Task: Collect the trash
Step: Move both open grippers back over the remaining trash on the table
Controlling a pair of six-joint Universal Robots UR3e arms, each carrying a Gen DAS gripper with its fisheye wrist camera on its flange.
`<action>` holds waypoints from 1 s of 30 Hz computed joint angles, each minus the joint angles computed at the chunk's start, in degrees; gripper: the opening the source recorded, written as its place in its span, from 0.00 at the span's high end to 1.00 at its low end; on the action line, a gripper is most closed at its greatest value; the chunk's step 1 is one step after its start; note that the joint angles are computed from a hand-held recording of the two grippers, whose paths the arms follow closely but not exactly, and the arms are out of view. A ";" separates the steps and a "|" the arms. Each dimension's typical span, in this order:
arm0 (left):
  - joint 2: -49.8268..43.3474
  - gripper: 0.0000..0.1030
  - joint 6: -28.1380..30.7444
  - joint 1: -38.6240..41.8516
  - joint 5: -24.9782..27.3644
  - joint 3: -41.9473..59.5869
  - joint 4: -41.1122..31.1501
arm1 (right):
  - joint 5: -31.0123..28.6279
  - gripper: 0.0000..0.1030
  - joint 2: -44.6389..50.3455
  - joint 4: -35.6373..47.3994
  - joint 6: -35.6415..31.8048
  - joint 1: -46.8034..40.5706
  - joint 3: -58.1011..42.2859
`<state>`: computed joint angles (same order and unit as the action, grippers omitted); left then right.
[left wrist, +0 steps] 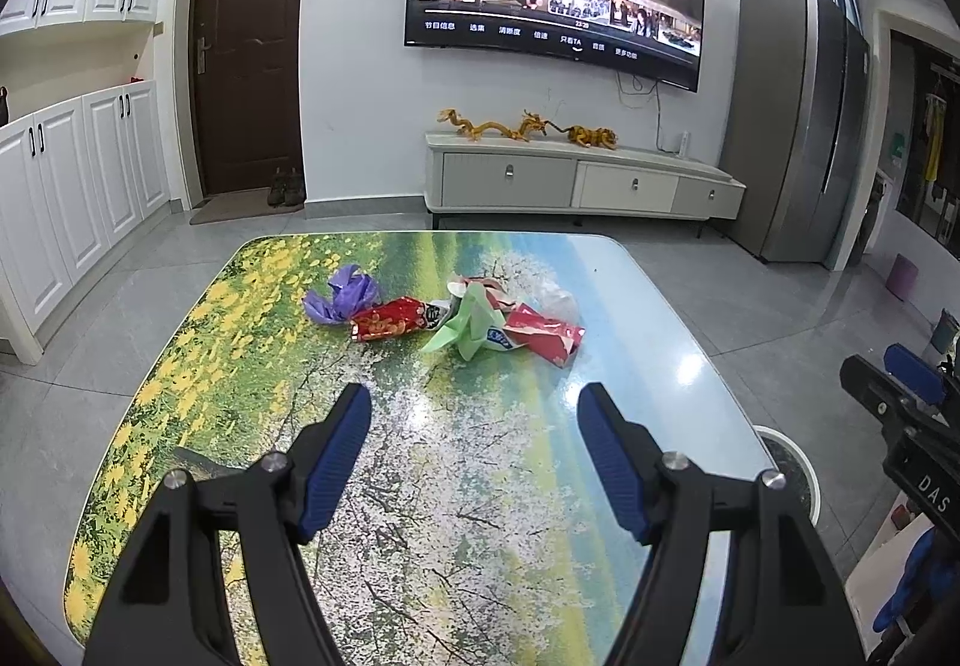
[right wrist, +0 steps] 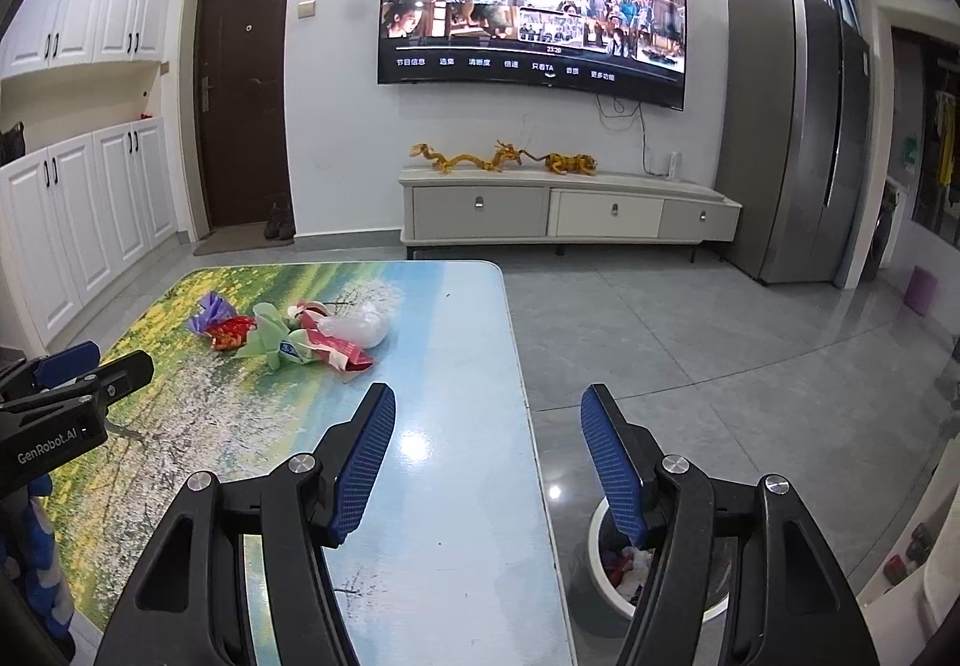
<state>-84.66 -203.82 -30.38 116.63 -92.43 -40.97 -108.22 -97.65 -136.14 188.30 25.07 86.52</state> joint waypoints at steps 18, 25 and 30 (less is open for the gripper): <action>-4.39 0.32 0.70 0.80 -1.61 -0.70 2.87 | -1.28 0.39 1.39 -1.39 -1.25 -0.78 1.81; -5.36 0.32 1.66 3.18 -4.21 -1.47 3.92 | 0.98 0.39 1.57 -1.25 -1.05 -2.90 3.19; -3.48 0.32 4.10 8.15 -8.31 -5.30 6.64 | 5.16 0.39 2.44 -1.38 -1.72 -5.69 4.08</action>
